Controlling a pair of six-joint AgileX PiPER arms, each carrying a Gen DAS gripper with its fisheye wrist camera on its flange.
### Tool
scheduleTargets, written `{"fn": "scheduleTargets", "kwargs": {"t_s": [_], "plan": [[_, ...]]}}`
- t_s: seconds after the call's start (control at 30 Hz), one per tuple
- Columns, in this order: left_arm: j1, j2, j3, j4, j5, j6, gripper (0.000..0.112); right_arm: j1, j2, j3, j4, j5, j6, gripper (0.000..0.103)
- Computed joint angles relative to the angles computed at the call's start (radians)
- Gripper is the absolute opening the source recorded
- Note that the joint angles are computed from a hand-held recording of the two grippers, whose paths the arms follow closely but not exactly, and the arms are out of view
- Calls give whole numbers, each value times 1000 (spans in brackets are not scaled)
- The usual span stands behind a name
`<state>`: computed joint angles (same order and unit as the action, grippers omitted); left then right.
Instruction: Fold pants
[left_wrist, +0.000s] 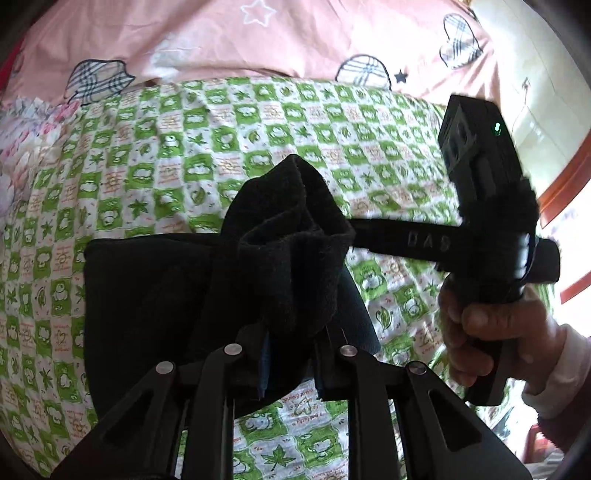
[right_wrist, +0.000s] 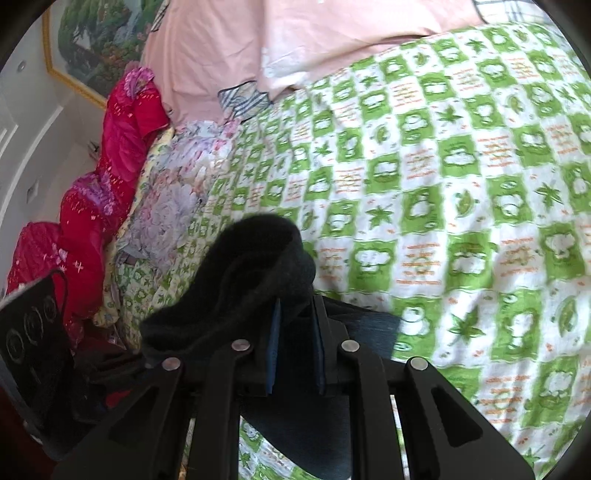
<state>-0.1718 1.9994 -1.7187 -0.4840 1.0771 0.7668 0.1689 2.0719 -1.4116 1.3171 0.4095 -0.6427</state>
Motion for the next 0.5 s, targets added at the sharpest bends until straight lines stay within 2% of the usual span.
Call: {"fn": "scheduleTargets", "kwargs": {"t_s": [0.13,0.2,0.3,0.5], "plan": [[-24,-2,32,10,-21,10,24,-11,-30,57,-3,-20,16,18],[-32,4,34,9,-13,13,32,-14,-46,86,14,-32,12,18],[-42,1,48,6,-11,31,38,-11,-71,131,44,-56,14,18],[-43,3,50,-12,28,73,43,6,-129,219,111,-111,6,21]]}}
